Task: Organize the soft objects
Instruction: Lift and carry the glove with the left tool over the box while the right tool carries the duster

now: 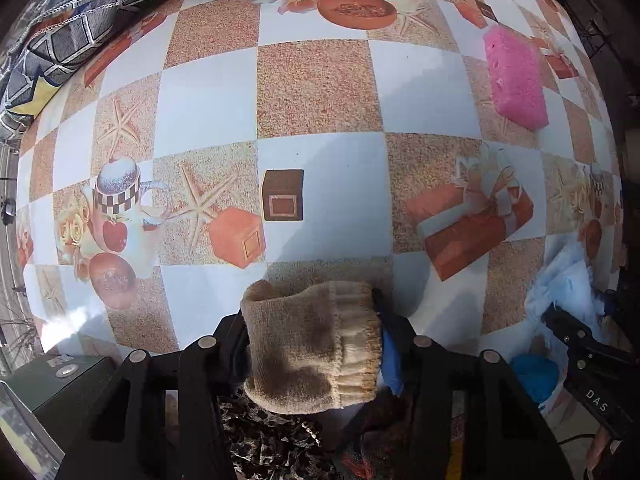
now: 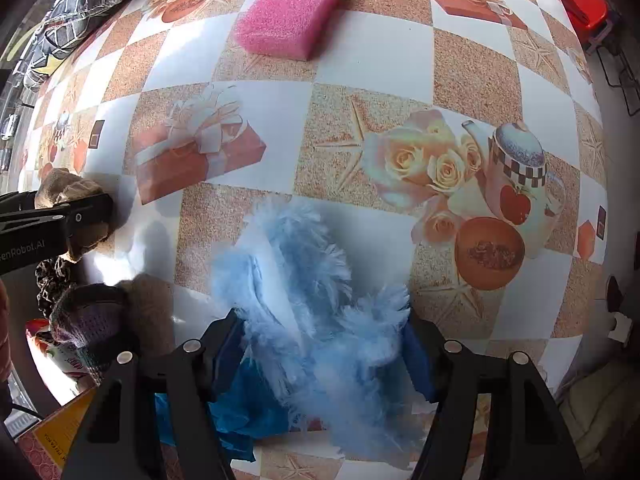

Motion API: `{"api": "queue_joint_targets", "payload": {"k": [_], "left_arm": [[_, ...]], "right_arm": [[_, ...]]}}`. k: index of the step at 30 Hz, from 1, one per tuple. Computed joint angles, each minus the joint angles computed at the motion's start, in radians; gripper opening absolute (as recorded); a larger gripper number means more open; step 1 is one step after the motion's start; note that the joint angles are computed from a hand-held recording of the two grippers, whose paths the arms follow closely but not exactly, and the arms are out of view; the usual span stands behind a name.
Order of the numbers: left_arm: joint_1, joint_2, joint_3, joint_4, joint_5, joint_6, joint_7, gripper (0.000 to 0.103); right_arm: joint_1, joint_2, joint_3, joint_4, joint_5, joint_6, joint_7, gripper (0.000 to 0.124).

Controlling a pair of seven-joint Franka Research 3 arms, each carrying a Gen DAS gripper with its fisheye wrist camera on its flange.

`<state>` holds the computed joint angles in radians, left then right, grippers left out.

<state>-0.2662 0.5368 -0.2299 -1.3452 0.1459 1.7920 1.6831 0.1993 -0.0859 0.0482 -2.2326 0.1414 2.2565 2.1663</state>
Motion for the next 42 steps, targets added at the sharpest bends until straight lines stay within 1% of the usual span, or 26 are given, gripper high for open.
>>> {"api": "queue_joint_targets", "payload": {"k": [1, 2, 4, 6, 9, 14, 18, 20, 21, 24, 27, 29, 31, 36, 42], "left_arm": [[0.001, -0.003, -0.004, -0.002, -0.006, -0.002, 0.007, 0.035], [0.007, -0.012, -0.008, -0.011, -0.017, 0.005, 0.013, 0.035], [0.015, -0.042, -0.014, -0.043, -0.031, 0.035, 0.023, 0.035], [0.017, -0.076, -0.017, -0.078, -0.030, 0.072, 0.041, 0.035], [0.019, -0.120, -0.023, -0.120, -0.034, 0.115, 0.070, 0.035], [0.015, -0.175, -0.032, -0.159, -0.054, 0.152, 0.107, 0.035], [0.010, -0.211, -0.041, -0.173, -0.080, 0.161, 0.137, 0.035], [-0.012, -0.221, -0.052, -0.159, -0.081, 0.159, 0.138, 0.035], [-0.017, -0.243, -0.057, -0.179, -0.086, 0.168, 0.146, 0.035], [-0.022, -0.283, -0.065, -0.189, -0.117, 0.164, 0.192, 0.035], [-0.035, -0.318, -0.075, -0.211, -0.152, 0.174, 0.228, 0.035], [-0.039, -0.347, -0.080, -0.238, -0.183, 0.184, 0.266, 0.035], [-0.039, -0.374, -0.083, -0.257, -0.229, 0.175, 0.304, 0.035], [-0.052, -0.454, -0.082, -0.321, -0.313, 0.173, 0.390, 0.035], [-0.073, -0.567, -0.065, -0.409, -0.418, 0.138, 0.527, 0.035]], "right_arm": [[0.000, -0.012, -0.006, -0.014, 0.041, 0.020, -0.016, 0.035], [-0.001, -0.023, -0.009, -0.027, 0.074, 0.031, -0.019, 0.033], [-0.006, -0.051, -0.004, -0.052, 0.064, 0.045, 0.020, 0.031], [-0.011, -0.090, 0.000, -0.081, 0.057, 0.060, 0.049, 0.031], [-0.021, -0.144, 0.011, -0.114, 0.043, 0.058, 0.099, 0.031], [-0.046, -0.237, 0.032, -0.169, 0.011, 0.042, 0.199, 0.031], [-0.056, -0.310, 0.048, -0.200, -0.002, 0.028, 0.262, 0.031], [-0.058, -0.341, 0.059, -0.210, -0.010, 0.016, 0.288, 0.031], [-0.059, -0.353, 0.064, -0.213, -0.014, 0.010, 0.299, 0.031], [-0.058, -0.377, 0.082, -0.220, -0.025, 0.011, 0.347, 0.031], [-0.062, -0.424, 0.098, -0.238, -0.035, -0.009, 0.398, 0.031], [-0.062, -0.452, 0.109, -0.253, -0.039, -0.018, 0.433, 0.031], [-0.063, -0.483, 0.123, -0.268, -0.046, -0.032, 0.470, 0.031], [-0.060, -0.567, 0.155, -0.294, -0.058, -0.096, 0.564, 0.031], [-0.042, -0.646, 0.190, -0.304, -0.059, -0.180, 0.659, 0.031]]}}
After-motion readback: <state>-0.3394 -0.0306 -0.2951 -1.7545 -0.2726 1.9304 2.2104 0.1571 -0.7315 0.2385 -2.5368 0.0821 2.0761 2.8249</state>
